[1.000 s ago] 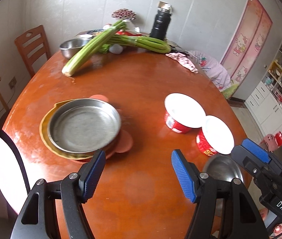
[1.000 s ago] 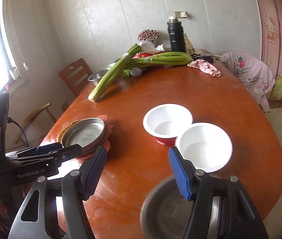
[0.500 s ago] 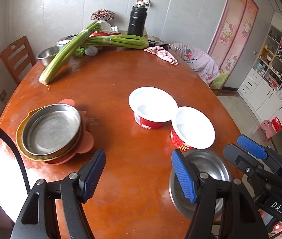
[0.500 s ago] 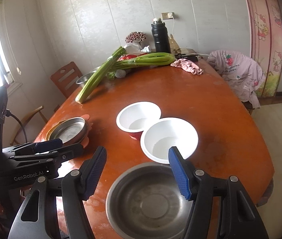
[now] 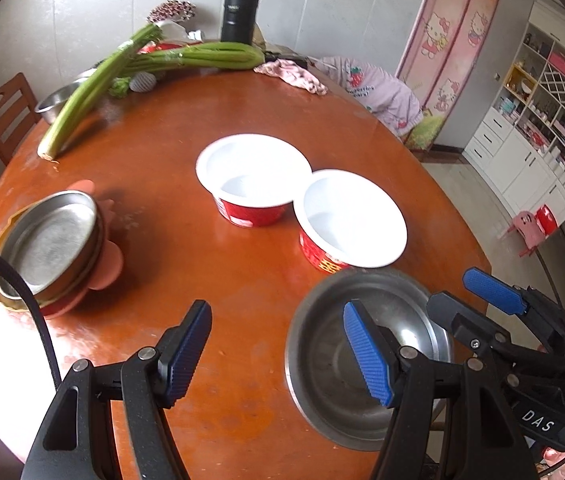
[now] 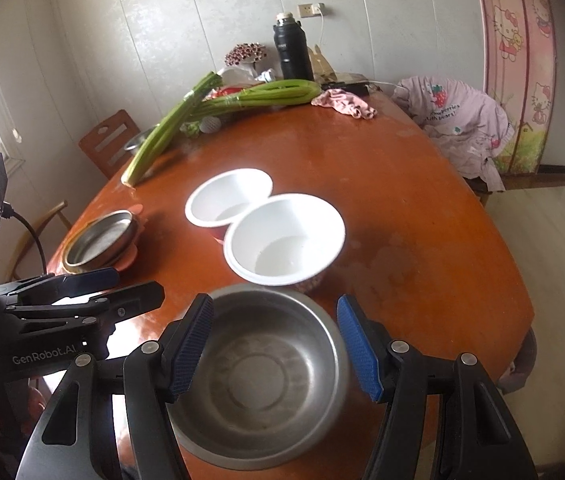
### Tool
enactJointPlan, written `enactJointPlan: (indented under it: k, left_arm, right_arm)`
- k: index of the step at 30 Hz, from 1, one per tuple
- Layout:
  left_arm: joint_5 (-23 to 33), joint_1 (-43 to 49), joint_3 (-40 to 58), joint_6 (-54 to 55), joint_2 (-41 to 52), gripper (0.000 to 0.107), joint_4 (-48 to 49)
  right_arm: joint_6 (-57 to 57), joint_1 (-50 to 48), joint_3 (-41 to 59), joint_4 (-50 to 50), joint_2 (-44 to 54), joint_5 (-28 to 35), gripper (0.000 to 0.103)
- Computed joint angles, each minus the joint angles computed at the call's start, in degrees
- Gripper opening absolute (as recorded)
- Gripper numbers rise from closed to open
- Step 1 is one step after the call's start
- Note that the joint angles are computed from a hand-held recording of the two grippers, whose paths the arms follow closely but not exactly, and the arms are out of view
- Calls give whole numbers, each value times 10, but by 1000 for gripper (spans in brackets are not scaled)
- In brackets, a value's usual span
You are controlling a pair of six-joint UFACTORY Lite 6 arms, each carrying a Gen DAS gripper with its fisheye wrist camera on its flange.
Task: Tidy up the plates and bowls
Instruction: 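Grasp the steel bowl rim with the left tool, then lift the steel bowl off the table with the left tool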
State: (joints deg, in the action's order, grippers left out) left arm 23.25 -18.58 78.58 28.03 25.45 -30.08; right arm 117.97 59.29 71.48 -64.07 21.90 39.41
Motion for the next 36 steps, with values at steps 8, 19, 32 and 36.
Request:
enactJointPlan:
  k: [8,19,32,36]
  left_arm:
    - [-6,-33,1,-35,29,68,37]
    - [-5,-39,4,-31,62,68,30]
    - [-6,-41,6,29,72,64,-28]
    - [5,-39,11,58,79,57,-56]
  right_arm:
    - [33,-3,-53,0,-8,-27,66]
    - [47,0,-72,-7,16,-51,66]
    - [65,-13,-75,-36,33,-98,53]
    - [52,-9,-66,-28,36,-98,53]
